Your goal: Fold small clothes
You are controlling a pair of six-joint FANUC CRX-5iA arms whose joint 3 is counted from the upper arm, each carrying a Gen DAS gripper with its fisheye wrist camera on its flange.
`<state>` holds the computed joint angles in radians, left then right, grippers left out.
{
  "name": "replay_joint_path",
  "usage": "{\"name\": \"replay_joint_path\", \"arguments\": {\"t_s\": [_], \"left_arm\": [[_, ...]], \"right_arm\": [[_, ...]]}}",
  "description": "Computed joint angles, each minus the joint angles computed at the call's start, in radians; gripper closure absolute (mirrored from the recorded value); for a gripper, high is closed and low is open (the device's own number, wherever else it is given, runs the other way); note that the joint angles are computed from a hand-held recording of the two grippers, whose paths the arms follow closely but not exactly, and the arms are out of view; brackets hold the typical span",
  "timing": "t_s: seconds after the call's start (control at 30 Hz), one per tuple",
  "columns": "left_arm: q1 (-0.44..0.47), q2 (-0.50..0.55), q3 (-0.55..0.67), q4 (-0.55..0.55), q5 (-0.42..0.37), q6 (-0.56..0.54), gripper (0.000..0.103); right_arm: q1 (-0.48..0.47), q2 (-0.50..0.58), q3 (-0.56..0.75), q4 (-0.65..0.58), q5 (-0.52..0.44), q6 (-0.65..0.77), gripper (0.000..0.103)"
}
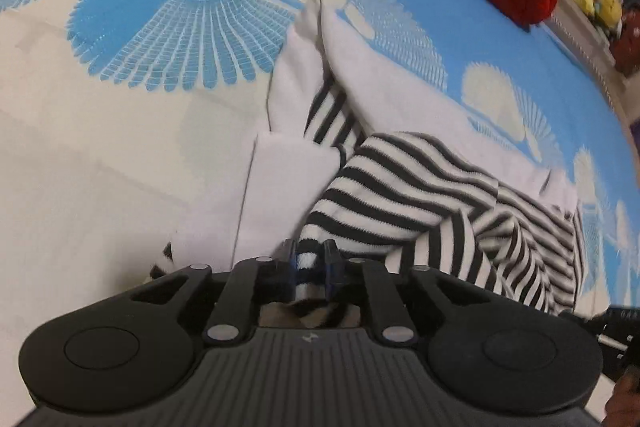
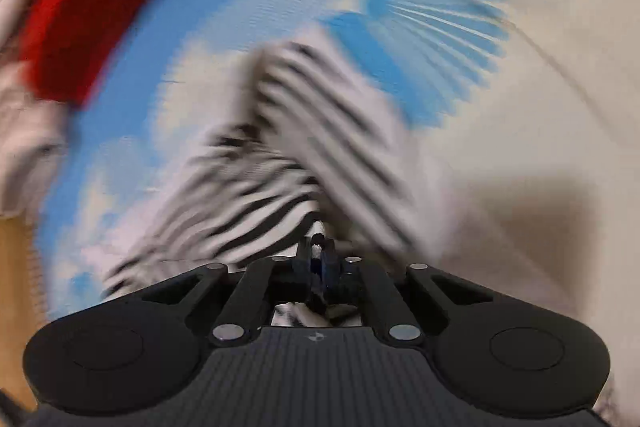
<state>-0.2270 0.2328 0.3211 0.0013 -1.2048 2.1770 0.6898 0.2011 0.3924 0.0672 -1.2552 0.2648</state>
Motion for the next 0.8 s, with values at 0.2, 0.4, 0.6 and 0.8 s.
{"name": "replay_joint_path", "arguments": {"t_s": [0.2, 0.4, 0.6, 0.8], "left_arm": [[-0.048, -0.087, -0.068, -0.081, 0.195, -0.087, 0.083], [0.033, -0.019, -0.12, 0.185, 0.091, -0.24, 0.089], [0.033, -0.024, -0.066, 0.159, 0.075, -0.263, 0.088], [0.021, -0.009, -0.001, 0.095, -0.065, -0.266, 0.088]], "right_arm": [[0.089, -0.056, -0.113, 0.296, 0.095, -0.059, 0.083], [0.026, -0.042, -0.047, -0.01, 0.162, 0.211, 0.074], [0.006, -0.005, -0.017, -0.038, 0.071, 0.244, 0.077], [-0.005, 0.007, 0.014, -0.072, -0.006, 0.252, 0.075]]}}
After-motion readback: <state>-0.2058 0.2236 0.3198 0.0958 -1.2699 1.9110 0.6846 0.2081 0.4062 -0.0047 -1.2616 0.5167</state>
